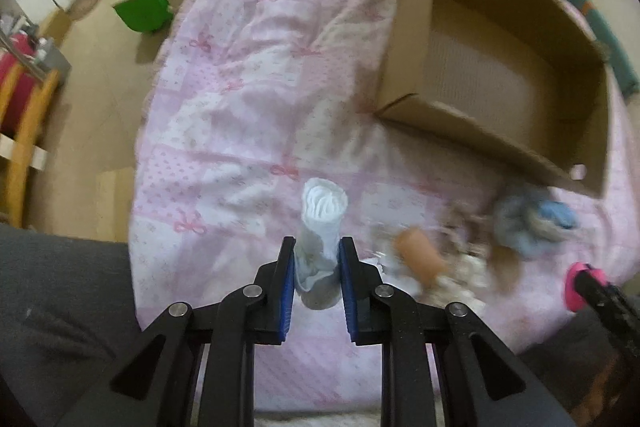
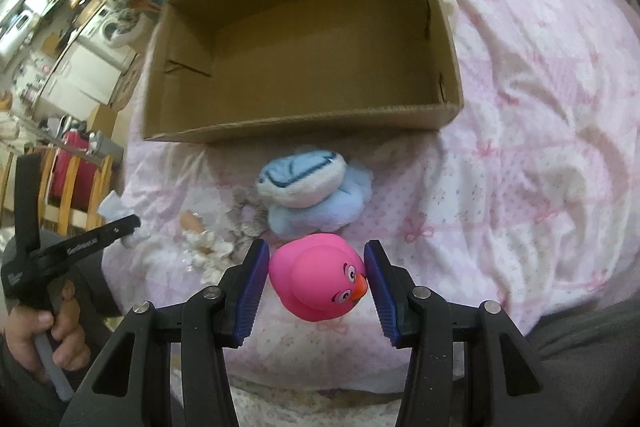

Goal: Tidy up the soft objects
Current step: 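Carry the white sock with the left gripper while the right gripper carries the duck over the box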

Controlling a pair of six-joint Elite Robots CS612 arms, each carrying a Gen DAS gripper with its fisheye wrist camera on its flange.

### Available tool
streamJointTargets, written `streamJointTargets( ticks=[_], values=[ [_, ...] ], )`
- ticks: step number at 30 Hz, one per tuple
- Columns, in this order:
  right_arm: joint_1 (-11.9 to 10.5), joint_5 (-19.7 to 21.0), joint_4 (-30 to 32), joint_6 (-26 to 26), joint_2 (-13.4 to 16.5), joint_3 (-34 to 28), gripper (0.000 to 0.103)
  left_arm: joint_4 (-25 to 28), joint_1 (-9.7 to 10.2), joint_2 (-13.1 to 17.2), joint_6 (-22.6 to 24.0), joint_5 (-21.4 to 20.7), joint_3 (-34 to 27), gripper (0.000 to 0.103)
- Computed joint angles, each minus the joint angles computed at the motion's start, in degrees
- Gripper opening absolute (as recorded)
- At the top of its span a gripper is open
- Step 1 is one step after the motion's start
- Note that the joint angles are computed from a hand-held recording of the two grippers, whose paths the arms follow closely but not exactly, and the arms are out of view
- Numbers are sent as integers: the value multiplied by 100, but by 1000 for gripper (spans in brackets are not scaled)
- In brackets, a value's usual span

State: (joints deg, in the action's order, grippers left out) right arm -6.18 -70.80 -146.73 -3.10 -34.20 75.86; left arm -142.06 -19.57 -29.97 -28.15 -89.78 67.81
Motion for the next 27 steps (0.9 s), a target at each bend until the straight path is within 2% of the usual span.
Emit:
streamJointTargets(
  ticks=[5,8,10,12,14,18,27],
  values=[
    [-31,45,-9,-343,-269,194,52,-512,-49,-210,282,260,168,19],
    [-109,344,-72,-428,-398,236,52,-885,-83,-331,434,449,238,19],
    [-184,740,-361,-332,-436,254,52,-1043,-102,-356,529,559,207,19],
    [-230,881,-924,-173,-442,269,52,-1210,-134,-333,693,763,106,19],
    [-236,898,-1399,-3,-404,232,52,-1283,-162,-286,812,922,-20,19],
    [-234,916,-2068,301,-254,64,52,-1273,-171,-152,968,977,-316,19],
    [-165,758,-2631,511,125,-384,52,-1084,-212,296,1281,1032,-1064,19]
  ],
)
